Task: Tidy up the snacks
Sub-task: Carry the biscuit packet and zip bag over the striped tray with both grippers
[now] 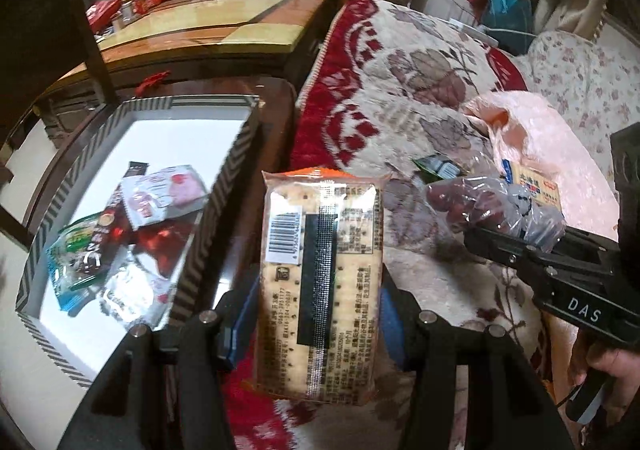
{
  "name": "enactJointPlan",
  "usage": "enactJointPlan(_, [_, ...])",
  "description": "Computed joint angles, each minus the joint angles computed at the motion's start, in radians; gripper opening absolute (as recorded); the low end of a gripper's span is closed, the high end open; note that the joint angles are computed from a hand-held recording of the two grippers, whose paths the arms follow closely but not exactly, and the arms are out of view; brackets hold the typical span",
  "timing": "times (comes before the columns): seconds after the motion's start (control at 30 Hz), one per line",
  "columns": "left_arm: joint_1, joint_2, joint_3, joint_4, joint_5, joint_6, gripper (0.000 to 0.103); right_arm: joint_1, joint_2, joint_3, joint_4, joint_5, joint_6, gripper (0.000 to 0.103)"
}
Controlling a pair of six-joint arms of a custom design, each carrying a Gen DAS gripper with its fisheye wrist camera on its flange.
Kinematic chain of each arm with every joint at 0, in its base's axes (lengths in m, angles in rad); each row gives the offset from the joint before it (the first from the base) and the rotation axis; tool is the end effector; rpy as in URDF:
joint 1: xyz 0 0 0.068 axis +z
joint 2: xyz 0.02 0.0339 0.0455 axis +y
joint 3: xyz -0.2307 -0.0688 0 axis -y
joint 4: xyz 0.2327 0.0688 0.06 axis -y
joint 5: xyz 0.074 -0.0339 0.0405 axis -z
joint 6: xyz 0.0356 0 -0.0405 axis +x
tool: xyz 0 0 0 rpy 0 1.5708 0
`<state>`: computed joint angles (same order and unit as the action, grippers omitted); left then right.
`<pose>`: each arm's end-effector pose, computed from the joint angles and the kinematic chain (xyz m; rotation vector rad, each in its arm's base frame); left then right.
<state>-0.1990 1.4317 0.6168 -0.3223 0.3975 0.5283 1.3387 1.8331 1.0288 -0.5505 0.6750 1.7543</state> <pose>0.2288 -0.0602 0.1169 1.0408 2.4080 -0.4261 0.0921 0.2929 0.1109 0.5971 2.3797 0.2448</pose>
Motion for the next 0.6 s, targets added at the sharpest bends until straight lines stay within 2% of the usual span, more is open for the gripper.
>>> enactJointPlan(0.6, [0.156,0.103,0.106,-0.019,0.045,0.032,0.056,-0.086,0.105,0.181,0.014,-0.071,-0.211,0.031])
